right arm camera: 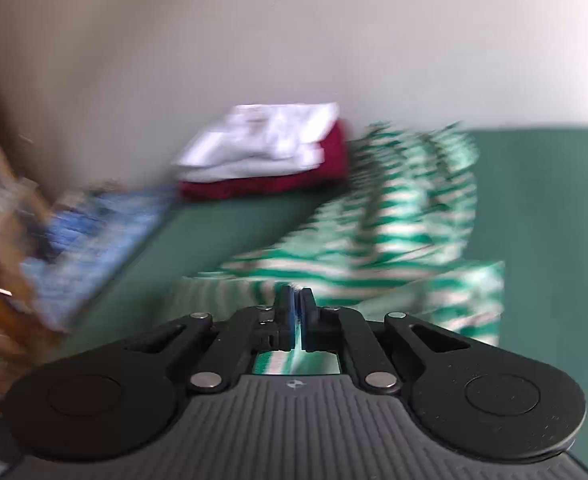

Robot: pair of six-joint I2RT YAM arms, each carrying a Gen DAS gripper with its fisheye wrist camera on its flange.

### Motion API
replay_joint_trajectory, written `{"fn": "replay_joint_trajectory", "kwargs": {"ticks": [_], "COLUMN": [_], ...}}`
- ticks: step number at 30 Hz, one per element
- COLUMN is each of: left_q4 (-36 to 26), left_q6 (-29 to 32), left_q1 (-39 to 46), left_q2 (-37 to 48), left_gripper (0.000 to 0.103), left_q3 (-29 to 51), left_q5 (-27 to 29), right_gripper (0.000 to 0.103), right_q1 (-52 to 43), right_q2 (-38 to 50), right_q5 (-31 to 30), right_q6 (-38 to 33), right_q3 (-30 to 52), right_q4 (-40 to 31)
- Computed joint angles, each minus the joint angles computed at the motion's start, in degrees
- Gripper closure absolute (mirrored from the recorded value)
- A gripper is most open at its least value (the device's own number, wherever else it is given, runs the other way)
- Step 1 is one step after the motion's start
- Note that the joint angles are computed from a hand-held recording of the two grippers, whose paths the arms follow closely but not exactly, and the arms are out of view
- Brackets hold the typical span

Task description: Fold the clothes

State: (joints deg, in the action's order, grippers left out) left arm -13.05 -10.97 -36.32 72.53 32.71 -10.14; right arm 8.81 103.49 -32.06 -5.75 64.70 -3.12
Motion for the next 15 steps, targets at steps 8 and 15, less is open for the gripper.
{"fn": "replay_joint_trajectory", "kwargs": {"ticks": [8, 15], "left_q4": [1.9, 3.2], "left_q6": [6.7, 7.9], "left_q1": [3.6, 3.6], "left_q2": [-3.1, -3.0], "left_gripper": [0.022, 0.013], "left_q3": [-3.0, -3.6], "left_q5": [6.7, 8.1], "right_gripper": [0.048, 0.100], "right_q1": [-5.9, -1.0], "right_q2": [6.1, 3.3], "right_q5": [-14.8, -8.6], "right_q6": [18.4, 5.6], "right_q3": [1.4, 3.1], "right_q4": [-0.9, -14.2]}}
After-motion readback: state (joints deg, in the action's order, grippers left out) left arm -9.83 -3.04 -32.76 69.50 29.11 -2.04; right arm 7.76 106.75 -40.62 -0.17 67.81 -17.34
